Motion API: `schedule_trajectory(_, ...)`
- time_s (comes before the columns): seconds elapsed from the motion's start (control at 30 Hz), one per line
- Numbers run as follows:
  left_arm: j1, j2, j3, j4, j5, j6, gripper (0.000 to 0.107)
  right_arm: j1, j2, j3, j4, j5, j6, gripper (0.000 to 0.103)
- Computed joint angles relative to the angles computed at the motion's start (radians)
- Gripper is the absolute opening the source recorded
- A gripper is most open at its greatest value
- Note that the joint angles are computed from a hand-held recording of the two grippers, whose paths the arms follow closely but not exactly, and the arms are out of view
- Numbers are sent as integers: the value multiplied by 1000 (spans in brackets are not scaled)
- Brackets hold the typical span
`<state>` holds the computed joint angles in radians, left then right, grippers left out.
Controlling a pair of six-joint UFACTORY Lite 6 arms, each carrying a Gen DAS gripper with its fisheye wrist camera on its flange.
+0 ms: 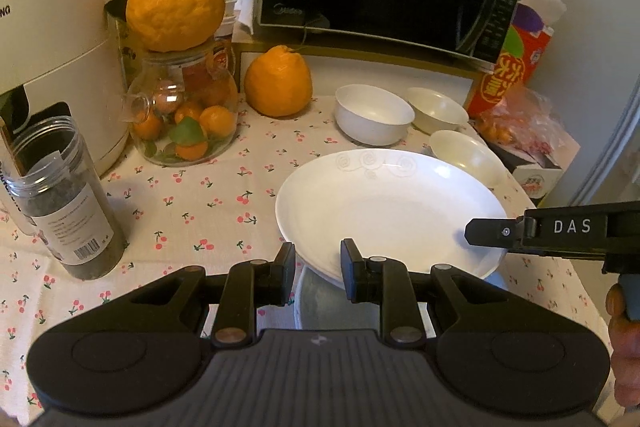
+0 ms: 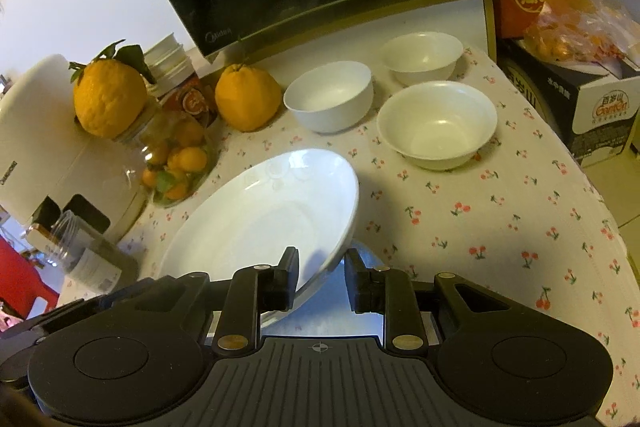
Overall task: Organize plates and bowls
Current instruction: 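Lift and carry the white plate over the blue-patterned plates with both tools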
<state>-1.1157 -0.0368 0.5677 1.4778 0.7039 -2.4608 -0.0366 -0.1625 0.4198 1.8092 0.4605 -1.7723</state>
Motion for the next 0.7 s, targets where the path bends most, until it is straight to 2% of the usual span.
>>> schedule_trajectory(0.07, -30, -1, 1, -11, 28, 10, 21, -13, -28, -21, -31, 11, 21, 25)
schedule_trajectory(0.1, -44, -13, -11, 21, 32, -9, 9, -17, -41, -28, -49, 18, 35, 25)
schedule_trajectory(0.13, -44, -45, -32, 91, -6, -39, 4, -26, -55, -37, -76, 36, 50, 24)
schedule_trajectory(0.17, -69, -47, -22, 118, -4, -43, 4, -46, -63, -44, -128, 88, 78, 24)
schedule_trajectory(0.2, -108, -20, 5, 103, 39, -11, 4, -46, -79, -53, -161, 116, 108, 22)
schedule_trajectory(0.27, -157, 6, 36, 91, 74, 34, 1, 26, -153, -97, -119, 46, 115, 21)
schedule_trajectory(0.33, -139, -4, 32, 75, 59, 24, 4, 112, -182, -131, 15, -47, 12, 17)
schedule_trajectory(0.4, -88, -30, 6, 57, 57, 3, 10, 105, -114, -104, 28, -35, 4, 10)
schedule_trajectory(0.47, -36, -62, -24, 35, 63, -6, 22, 87, -66, -86, 28, -15, 7, 9)
schedule_trajectory(0.6, 51, -111, -85, 9, 55, -12, 37, 74, -52, -74, 5, 1, -10, 10)
schedule_trajectory(0.67, 91, -108, -100, 18, 38, -37, 55, 64, -33, -58, -8, 22, -11, 11)
schedule_trajectory(0.7, 114, -91, -101, 40, 24, -63, 56, 57, -18, -47, -15, 34, -8, 11)
